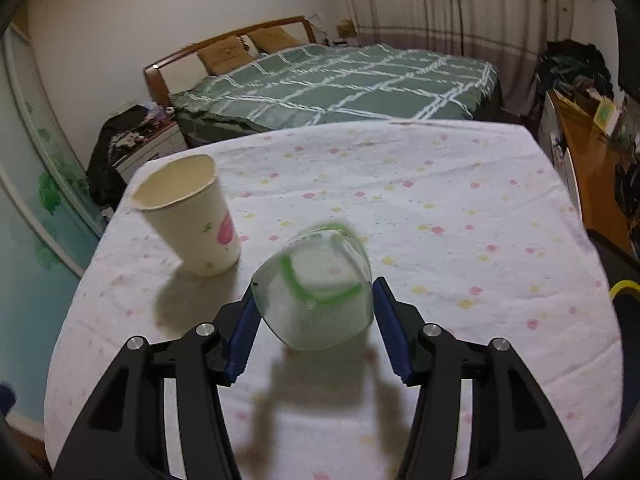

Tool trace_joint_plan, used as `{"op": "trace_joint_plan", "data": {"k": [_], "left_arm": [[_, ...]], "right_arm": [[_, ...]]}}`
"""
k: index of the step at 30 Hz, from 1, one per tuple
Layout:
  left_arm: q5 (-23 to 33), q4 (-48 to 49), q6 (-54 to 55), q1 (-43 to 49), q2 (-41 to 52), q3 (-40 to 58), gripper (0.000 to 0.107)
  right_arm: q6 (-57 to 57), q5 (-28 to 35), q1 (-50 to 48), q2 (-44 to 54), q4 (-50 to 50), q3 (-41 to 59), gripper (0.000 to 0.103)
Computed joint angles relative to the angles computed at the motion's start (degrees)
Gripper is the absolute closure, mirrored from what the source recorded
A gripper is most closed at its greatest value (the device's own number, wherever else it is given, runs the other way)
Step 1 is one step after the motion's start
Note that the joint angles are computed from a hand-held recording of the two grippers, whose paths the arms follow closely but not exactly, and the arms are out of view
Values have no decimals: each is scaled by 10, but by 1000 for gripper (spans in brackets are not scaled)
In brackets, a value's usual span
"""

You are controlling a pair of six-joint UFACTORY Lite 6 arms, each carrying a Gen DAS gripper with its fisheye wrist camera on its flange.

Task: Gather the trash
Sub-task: 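Grasp the green-labelled clear jar with the right gripper, then carry the clear jar into the yellow bin and open the right gripper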

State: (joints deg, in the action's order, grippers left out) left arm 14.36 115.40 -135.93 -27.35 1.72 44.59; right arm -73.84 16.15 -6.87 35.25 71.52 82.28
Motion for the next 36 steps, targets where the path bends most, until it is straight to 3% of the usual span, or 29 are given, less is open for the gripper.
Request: {"op": "trace_joint_plan", "data": {"k": [6, 18, 26, 36], "left_arm": [[-3, 12, -13, -5, 9, 5, 9], [12, -54, 47, -47, 19, 18, 9], [25, -128, 115, -84, 35, 47, 9], [21, -209, 203, -106, 113, 135, 9]], "right_arm": [[-168, 66, -68, -121, 105, -144, 51], [-196, 243, -266, -243, 45, -250, 51], [-196, 264, -395, -192, 22, -185, 51], [-126, 179, -481, 20, -34, 30, 51]]}}
